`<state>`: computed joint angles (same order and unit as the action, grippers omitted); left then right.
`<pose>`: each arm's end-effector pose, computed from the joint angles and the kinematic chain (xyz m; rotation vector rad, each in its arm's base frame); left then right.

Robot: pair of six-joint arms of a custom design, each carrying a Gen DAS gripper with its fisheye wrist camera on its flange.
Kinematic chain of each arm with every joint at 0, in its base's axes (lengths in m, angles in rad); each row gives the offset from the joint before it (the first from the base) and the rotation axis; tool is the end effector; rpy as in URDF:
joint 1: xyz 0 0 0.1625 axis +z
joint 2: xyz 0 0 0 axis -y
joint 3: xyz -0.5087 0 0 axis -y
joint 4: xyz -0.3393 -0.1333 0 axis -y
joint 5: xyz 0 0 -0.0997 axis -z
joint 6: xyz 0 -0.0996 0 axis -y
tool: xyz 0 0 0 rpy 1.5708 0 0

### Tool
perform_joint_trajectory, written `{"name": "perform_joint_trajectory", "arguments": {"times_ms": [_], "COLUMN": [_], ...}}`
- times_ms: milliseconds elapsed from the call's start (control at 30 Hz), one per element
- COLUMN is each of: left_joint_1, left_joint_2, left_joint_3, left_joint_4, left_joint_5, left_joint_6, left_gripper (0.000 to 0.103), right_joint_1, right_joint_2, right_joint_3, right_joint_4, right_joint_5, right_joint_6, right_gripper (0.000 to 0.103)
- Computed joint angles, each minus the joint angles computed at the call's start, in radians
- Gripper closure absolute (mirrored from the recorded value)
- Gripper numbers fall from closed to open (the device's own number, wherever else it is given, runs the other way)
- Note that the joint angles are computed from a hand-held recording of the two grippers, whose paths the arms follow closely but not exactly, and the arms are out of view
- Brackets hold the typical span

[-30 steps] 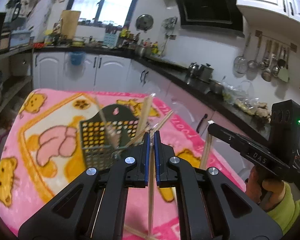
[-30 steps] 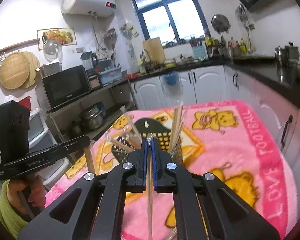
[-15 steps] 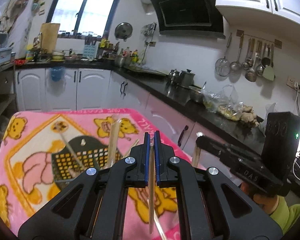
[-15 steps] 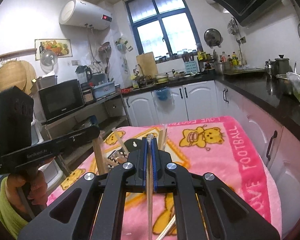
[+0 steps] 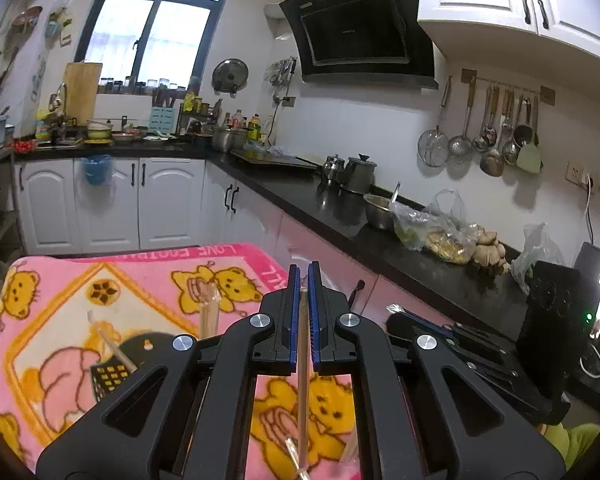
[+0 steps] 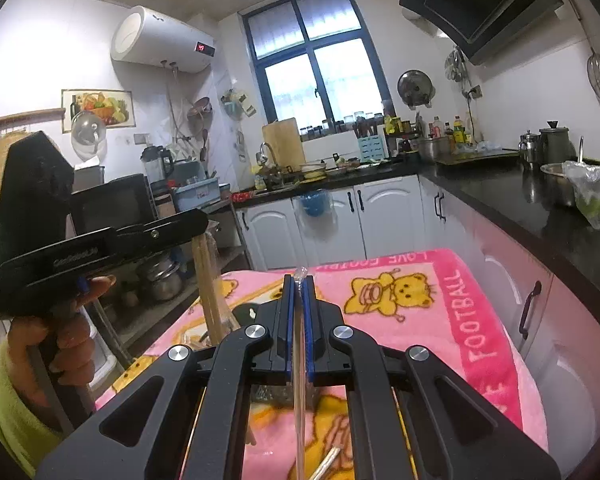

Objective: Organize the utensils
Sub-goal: 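Lower the held chopsticks into the green caddy with both tools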

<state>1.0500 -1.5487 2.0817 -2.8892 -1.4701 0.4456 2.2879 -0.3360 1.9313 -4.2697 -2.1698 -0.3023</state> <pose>-0.0966 -0.4565 0.4991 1.2675 2.5433 -1.1813 0.4461 -0.3942 0.0430 0.7558 -2.2665 1.5632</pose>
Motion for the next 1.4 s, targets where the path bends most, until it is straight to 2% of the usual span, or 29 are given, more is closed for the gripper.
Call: {"name": "perform_joint_trajectory", "arguments": {"times_ms": [467,733,1000,1400], "left_joint_1": [0.010,0.020,0.020,0.108], "left_joint_2": [0.061,0.064,0.056,0.098], "left_joint_3": [-0.132,-0.212,-0.246,-0.255], "left_joint_4": [-0.021,-0.069,-0.141,-0.168], "left_joint_5": [0.002,0.029,0.098,0.141], "left_joint_6": [0.008,0.007,0.053,0.073], "left_gripper": [0.101,0.101,0.101,0.101], "right_joint_1": [-0.009,-0.013,-0.028,-0.063], "right_joint_2": [-0.016,-0.021,-0.004,0.057], "right_joint_3": [-0.105,-0.194,-0.278,-0.410], "right_joint_4": [0.074,0.152,0.218,0.315], "right_joint_5": [0.049,0.096,0.143,0.167], "right_joint_6": [-0.044,-0.067,-0.082,-0.090], "right_gripper": [0.098,0.098,0.098,0.098]}}
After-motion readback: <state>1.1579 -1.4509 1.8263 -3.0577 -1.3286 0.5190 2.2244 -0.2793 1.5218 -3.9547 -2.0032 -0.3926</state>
